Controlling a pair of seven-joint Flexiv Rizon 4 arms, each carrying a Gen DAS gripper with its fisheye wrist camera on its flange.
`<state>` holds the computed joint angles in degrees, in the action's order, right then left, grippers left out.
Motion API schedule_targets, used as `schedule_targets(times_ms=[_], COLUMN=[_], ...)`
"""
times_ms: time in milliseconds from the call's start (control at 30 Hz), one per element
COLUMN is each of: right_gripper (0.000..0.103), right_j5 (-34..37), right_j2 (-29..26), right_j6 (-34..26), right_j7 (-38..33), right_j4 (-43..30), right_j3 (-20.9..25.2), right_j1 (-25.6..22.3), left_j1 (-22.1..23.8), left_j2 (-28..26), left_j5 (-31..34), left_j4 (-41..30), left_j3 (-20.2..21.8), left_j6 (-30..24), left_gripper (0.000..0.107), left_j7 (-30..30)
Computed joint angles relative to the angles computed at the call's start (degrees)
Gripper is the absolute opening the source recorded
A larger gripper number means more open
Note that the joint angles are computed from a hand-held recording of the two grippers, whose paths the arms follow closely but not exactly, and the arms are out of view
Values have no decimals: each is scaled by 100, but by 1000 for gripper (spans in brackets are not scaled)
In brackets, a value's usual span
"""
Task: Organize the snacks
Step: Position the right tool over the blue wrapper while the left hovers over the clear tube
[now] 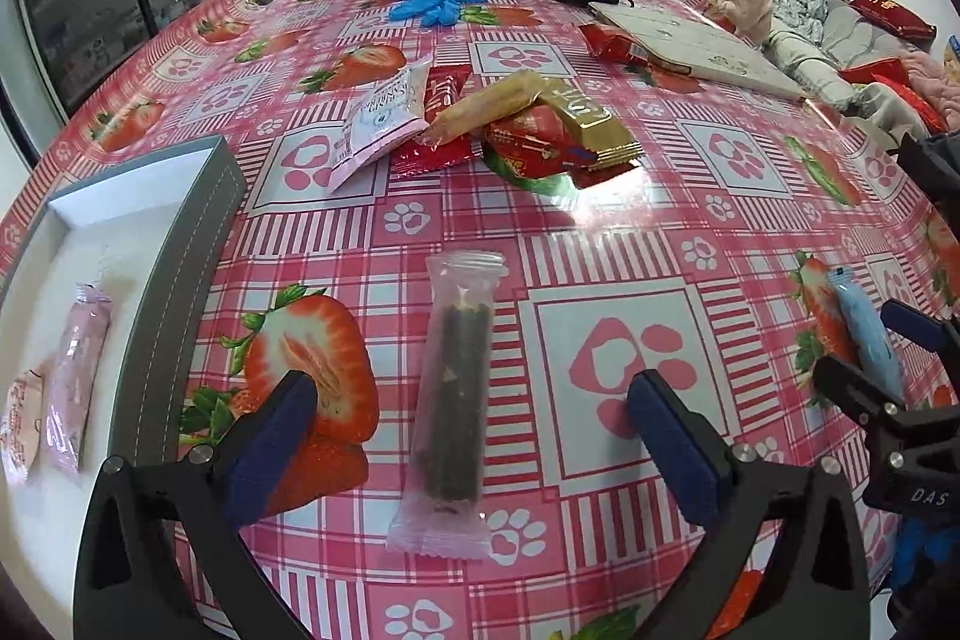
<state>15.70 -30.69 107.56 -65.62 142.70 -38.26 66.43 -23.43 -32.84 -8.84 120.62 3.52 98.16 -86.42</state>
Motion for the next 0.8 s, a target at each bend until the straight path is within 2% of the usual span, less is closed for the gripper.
schedule_targets(times_ms=[800], right_gripper=[103], right_j5=[91], right_j2=[-57], right_j6=[66], right_j7=[-21], right_j4=[-7], right_j3=[42], right_j1=[4], left_j1=[-38], left_j2=[18], left_j5=[-33], left_j4=[61], left_j3=[31], left_j6=[98], left_gripper=[103], left_j7=[-17])
